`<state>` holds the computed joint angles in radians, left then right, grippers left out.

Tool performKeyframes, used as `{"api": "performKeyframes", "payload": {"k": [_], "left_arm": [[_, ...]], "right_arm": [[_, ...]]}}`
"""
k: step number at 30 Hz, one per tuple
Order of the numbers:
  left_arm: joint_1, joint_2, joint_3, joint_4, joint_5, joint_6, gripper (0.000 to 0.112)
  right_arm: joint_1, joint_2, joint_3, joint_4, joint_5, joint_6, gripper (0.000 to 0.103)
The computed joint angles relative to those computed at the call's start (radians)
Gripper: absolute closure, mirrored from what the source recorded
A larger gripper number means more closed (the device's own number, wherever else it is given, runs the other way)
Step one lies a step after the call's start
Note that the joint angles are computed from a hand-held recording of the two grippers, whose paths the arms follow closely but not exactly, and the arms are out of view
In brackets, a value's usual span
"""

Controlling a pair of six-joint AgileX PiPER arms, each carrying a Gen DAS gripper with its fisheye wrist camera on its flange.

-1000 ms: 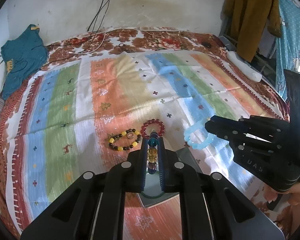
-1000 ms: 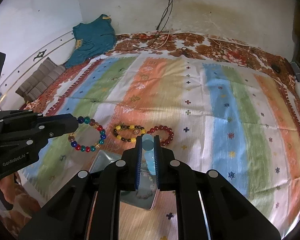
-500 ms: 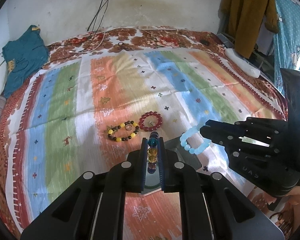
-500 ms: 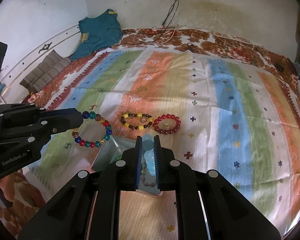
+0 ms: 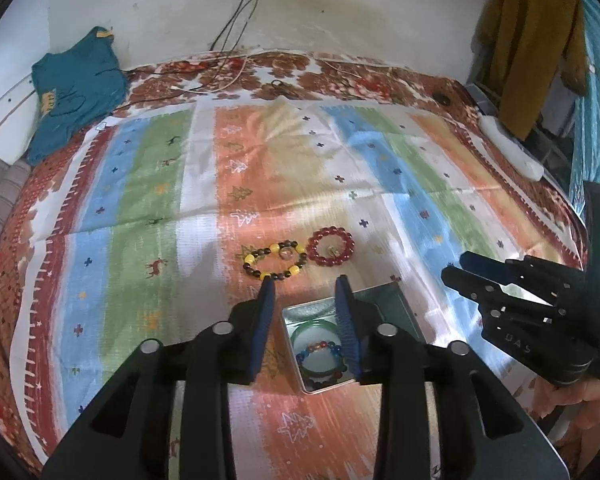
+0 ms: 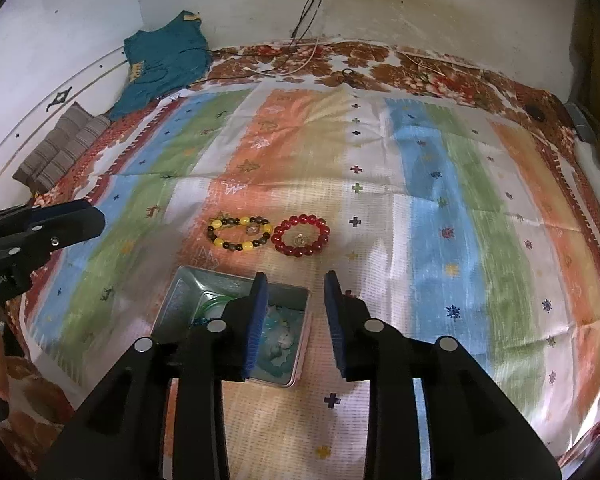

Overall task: Organize jewelry
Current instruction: 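Open the left tool into the tin while the right tool drops its bracelet in, then withdraw both open tools and move toward the red and yellow-black bracelets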

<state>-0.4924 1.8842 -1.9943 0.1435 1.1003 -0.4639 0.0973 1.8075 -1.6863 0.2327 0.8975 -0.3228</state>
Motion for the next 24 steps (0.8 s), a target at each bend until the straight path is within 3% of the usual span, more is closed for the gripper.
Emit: {"api": "performKeyframes", "payload": {"k": [17,24], "left_arm": [[0.027,0.045,-0.031,0.021,0.045,-0.017,0.05],[0.047,0.082,-0.065,0.02,0.076,-0.015,0.046]], "right_arm": [[-0.008,0.054,-0.068,-0.039,0.029,0.054,0.047],[-0.008,0.072,-0.091,-0.039,0.039,0.062,0.039]]}}
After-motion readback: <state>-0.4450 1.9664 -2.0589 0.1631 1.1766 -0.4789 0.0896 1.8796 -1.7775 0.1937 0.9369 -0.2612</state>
